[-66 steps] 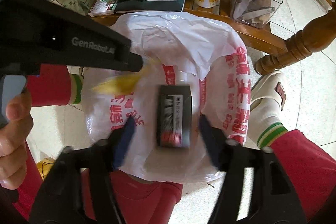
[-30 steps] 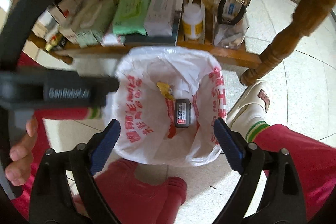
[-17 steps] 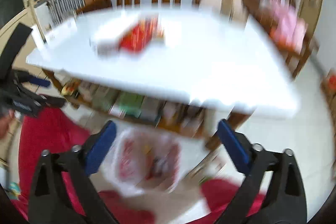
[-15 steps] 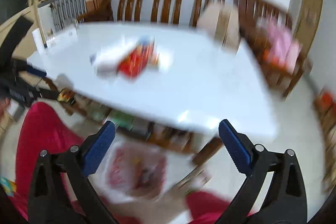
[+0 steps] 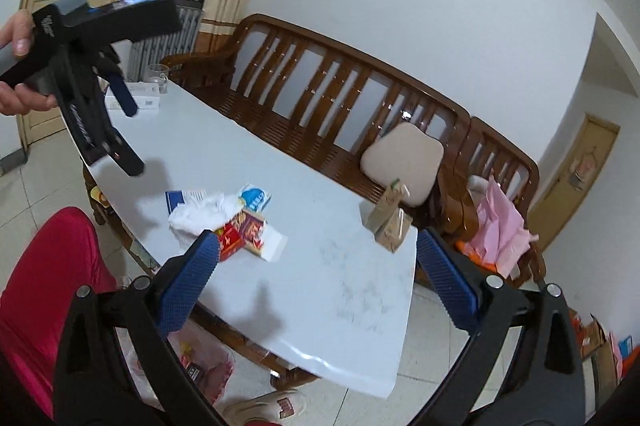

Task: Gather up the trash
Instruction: 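Raise both tools back over the table toward the tissues and red pack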

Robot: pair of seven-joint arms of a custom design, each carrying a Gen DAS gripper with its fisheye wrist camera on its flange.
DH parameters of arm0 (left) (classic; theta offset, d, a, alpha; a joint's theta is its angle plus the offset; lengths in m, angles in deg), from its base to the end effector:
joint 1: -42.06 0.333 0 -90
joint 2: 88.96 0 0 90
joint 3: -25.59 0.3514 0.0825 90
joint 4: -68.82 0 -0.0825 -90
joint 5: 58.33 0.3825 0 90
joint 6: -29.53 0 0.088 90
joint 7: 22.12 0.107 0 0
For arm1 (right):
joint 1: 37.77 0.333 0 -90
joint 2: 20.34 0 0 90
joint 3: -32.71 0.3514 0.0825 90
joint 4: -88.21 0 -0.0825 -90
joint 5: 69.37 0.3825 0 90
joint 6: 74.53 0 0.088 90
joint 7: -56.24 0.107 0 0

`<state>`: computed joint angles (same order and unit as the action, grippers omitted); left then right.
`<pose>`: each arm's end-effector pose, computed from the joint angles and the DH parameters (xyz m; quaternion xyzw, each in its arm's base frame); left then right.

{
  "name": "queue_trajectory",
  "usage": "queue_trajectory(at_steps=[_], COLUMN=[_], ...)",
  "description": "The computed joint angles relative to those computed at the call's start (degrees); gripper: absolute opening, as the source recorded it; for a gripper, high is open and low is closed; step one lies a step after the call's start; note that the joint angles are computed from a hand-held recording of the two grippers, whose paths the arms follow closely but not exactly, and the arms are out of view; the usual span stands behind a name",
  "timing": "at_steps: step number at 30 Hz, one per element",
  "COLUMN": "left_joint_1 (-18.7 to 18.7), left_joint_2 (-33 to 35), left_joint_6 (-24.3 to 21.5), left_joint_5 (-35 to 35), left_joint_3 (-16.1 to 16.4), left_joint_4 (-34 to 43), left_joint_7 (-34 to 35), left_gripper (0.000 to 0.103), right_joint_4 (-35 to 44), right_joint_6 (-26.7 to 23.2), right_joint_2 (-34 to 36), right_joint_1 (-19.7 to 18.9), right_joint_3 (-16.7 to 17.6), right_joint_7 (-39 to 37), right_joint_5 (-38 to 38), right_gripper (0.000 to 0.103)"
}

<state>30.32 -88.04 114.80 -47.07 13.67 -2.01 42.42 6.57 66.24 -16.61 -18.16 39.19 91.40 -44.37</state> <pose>0.4998 -0.1930 0.7999 -0.7235 0.6736 -0.0769 0.1295 0.5564 0.2682 0.8033 -0.8540 0.1545 -0.2874 0.4052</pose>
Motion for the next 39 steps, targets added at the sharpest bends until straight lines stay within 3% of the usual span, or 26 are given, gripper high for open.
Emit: queue_trajectory(at_steps=[8,14,22,33,39], left_joint_1=[-0.74,0.64,3.22,6.04,7.12], left_joint_2=[7.86,11.06,12.09,13.52,14.48], left_joint_6=[-4.71,-4.5,-2.07,0.15,1.2], left_joint_5=[0.68,-2.34,-6.24,-10.41,-12.21], left_joint_3=[0.26,1.15,1.76,2.07,2.2], left_joint_4=[10.56,10.31,6.4,3.59,3.21], left_joint_7=[3.01,4.47,5.57,6.52,6.33], left_gripper=[0.095,0.095,0.095,0.095,0.095], right_joint_4=[10.77,12.99,8.67,-3.75,-5.04], right_joint_6=[-4.88,-6.7,-5.71,-0.13,1.7], right_joint_2=[6.54,9.37,9.49,8.01,10.1], right_joint_1=[0.23,0.67,0.86,2.25,3.1], right_joint_3=[0.99,1.69,2.52,3.89,4.44], right_joint_7=[-1.16,-3.85,-9.89,-23.11,-27.6], right_joint_5=[-0.06,-0.22,1.0,3.78,4.54], right_gripper=[0.096,0.096,0.096,0.096,0.096])
